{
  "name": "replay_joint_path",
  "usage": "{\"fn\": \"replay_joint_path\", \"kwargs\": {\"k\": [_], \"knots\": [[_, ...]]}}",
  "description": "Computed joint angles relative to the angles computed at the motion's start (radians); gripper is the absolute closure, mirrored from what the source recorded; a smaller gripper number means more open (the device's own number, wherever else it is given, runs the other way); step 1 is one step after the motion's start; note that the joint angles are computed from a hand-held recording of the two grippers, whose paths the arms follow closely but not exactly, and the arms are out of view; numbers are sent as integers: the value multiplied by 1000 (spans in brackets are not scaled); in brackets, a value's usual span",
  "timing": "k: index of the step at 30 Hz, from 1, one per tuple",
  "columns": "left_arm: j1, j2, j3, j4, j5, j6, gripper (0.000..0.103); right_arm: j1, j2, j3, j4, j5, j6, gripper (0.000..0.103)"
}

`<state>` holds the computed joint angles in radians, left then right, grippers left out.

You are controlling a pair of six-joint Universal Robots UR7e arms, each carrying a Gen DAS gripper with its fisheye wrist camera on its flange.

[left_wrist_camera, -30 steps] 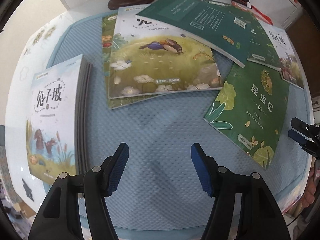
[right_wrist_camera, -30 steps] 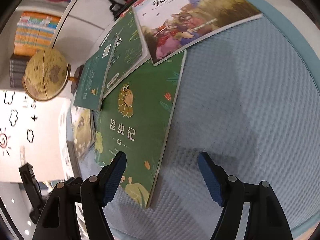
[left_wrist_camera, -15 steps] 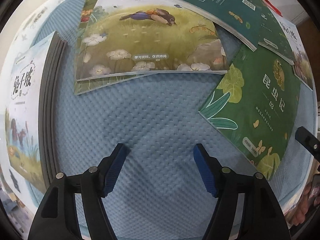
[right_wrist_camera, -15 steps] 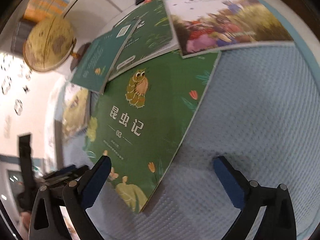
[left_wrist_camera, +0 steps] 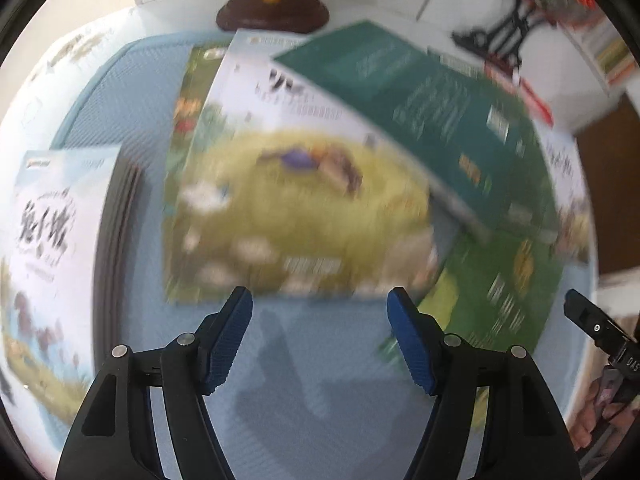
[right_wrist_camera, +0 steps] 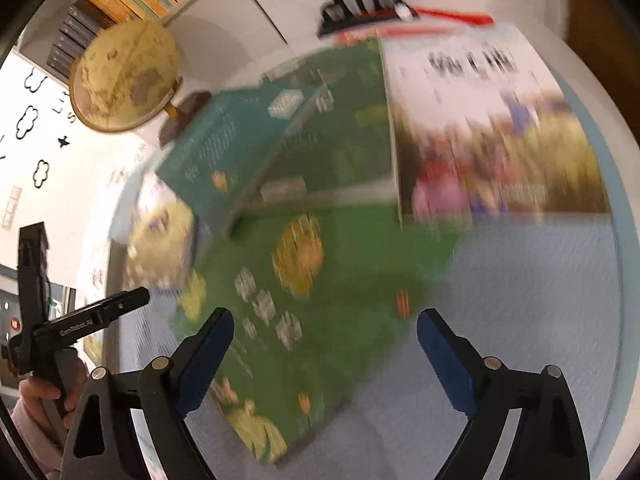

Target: Organize books

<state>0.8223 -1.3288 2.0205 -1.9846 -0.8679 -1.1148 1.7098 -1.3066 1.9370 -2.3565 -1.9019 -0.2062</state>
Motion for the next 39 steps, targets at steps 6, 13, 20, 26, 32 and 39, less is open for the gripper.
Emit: {"fn": "replay_joint_path", "kwargs": {"k": [6, 13, 20, 26, 32, 39], "knots": [[56, 109, -83, -177, 41, 137, 35, 47, 206, -265, -18, 46, -101, 11], [108, 187, -166, -278, -19, 296, 35, 59, 498, -615, 179, 21, -150, 39], [128, 206, -194, -250, -59, 347, 34, 65, 568, -696, 310, 33, -126, 38], [137, 165, -188, -193, -145, 341, 34, 12, 429, -531, 316, 178, -40, 38], [66, 106, -88, -126, -223, 314, 34, -40, 204, -259, 324, 258, 37, 38], [19, 40, 66, -202, -304, 295, 33, -203, -85, 52, 315, 460, 122, 39]]}}
